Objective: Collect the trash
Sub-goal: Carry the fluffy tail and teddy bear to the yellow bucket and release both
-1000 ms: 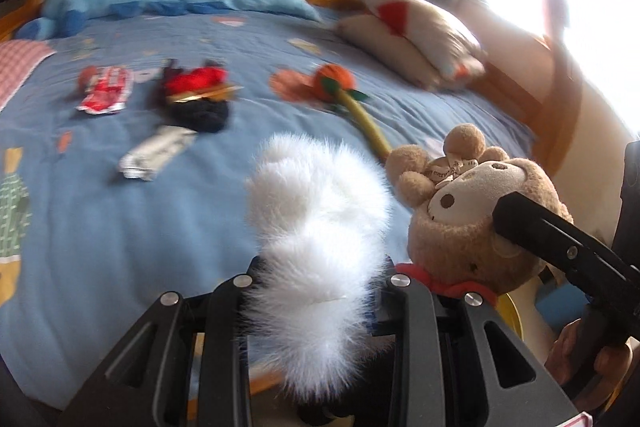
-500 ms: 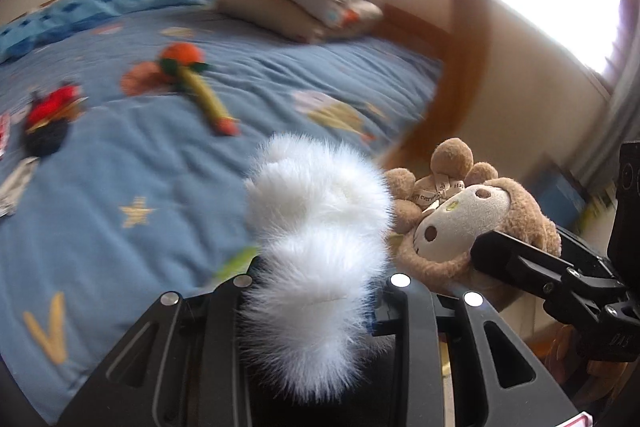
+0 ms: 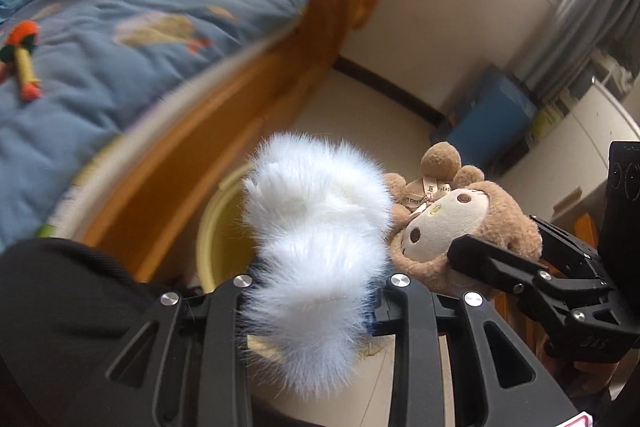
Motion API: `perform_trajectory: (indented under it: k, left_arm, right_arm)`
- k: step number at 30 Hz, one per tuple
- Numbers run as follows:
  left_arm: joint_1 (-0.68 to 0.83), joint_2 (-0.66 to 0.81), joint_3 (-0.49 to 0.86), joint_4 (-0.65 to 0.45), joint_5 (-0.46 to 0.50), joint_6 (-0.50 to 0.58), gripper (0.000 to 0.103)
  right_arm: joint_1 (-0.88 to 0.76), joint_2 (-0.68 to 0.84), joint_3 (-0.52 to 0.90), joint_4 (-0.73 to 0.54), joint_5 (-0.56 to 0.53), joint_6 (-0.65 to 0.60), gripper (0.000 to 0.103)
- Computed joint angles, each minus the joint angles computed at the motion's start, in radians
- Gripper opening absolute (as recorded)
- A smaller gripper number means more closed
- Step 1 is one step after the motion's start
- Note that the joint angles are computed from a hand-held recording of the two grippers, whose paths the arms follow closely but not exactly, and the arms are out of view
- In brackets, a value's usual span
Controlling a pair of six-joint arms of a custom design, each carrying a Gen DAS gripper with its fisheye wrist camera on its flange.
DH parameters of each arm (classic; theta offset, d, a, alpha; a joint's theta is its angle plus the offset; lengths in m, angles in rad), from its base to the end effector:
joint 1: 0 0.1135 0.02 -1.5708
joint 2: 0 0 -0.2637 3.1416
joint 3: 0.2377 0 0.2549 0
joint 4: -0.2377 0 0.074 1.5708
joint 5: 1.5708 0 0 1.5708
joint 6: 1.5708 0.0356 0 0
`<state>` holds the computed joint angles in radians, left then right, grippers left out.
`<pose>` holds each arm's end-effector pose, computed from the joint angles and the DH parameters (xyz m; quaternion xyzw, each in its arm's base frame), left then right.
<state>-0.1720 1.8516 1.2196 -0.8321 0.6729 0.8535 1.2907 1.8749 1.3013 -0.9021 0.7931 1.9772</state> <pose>0.3305 -0.0799 0.1677 0.4778 0.8127 -0.2939 0.1576 0.1209 0.3284 0.1825 0.3274 0.8614 0.0681 0.3823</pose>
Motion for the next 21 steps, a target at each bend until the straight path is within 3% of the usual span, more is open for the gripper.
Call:
perform_trajectory:
  k: [8,10,11,12,15,21]
  left_arm:
    - [-0.089,0.040,-0.032,0.104,-0.113,-0.069,0.033]
    - [-0.093,0.048,-0.030,0.110,-0.131,-0.075,0.043]
    - [-0.095,0.048,-0.031,0.111,-0.137,-0.076,0.055]
    - [-0.094,0.049,-0.030,0.111,-0.137,-0.074,0.060]
    - [-0.096,0.047,-0.030,0.117,-0.142,-0.073,0.071]
    - [-0.098,0.051,-0.031,0.125,-0.152,-0.072,0.075]
  right_arm:
    - [0.007,-0.025,-0.126,0.098,-0.047,0.059,0.060]
    - [0.004,-0.024,-0.142,0.110,-0.054,0.061,0.060]
    - [0.000,-0.023,-0.146,0.115,-0.059,0.057,0.060]
    - [-0.002,-0.022,-0.147,0.115,-0.061,0.056,0.060]
    - [-0.011,-0.018,-0.145,0.122,-0.069,0.038,0.060]
    - [-0.020,-0.020,-0.156,0.156,-0.081,0.009,0.060]
